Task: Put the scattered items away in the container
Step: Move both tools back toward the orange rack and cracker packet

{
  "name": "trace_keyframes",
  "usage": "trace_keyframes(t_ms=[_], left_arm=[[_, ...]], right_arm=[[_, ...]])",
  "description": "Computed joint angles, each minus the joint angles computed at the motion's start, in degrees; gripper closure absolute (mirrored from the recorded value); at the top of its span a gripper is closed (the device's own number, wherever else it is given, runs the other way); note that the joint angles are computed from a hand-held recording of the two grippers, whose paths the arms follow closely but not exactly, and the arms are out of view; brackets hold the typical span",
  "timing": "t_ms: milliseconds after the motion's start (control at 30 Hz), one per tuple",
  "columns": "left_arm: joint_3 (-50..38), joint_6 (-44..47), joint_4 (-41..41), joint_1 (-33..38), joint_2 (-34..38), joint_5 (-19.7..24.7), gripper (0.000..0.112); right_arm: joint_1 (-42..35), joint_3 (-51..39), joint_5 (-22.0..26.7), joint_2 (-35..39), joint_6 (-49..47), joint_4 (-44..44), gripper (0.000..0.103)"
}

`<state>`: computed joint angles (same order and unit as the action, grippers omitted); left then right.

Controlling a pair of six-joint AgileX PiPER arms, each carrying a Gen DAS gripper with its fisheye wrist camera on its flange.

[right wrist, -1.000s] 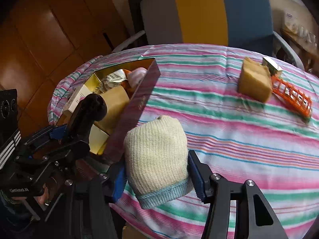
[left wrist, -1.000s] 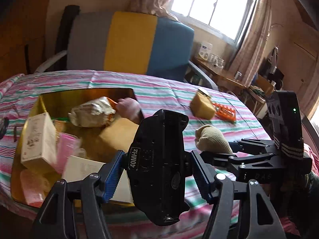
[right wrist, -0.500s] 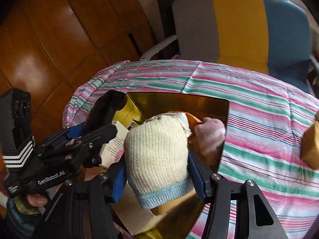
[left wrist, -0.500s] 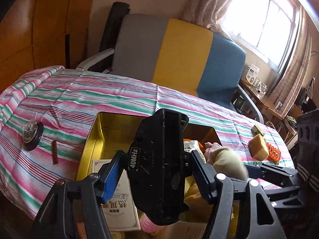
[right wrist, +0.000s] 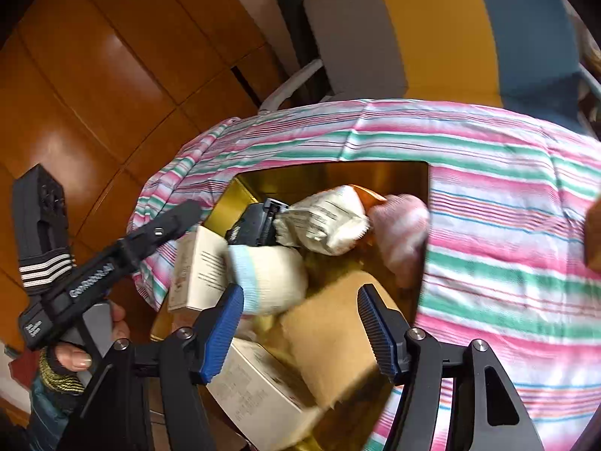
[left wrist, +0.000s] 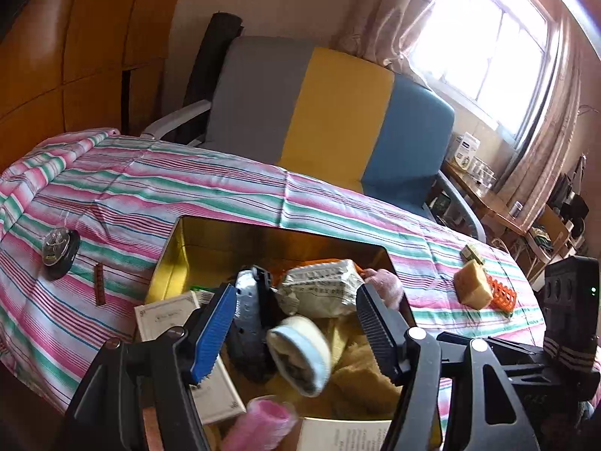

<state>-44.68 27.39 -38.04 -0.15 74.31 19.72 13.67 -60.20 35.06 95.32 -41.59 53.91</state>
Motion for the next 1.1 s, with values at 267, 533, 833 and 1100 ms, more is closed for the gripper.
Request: trace_keyframes(t_ms=[267,533,833,1100], left_arm=[[1.3,-8.5,9.0,-24.6,-2.2,-0.4,0.041],[-5.7,-20.1,17.6,-44.6,14.6,-2.7,0.041],[-9.0,-28.0,25.4,-47.2,22.5,-3.7,0.041],[-8.7,-8.8,4.3,-43.1,25.9,-5.1,0.041]], right_arm=[[-18.9,14.4,2.5,-9.1,-10.6,3.8,0.03],[-48.7,17.1,8.0,-7.1,-19.4,1.2,0.028],[-56.1,-2.8,8.6,7.0,-13.8,-4.3,0.022],[-45.4,-33.3,10.4,24.0,5.4,-20.6,0.019]])
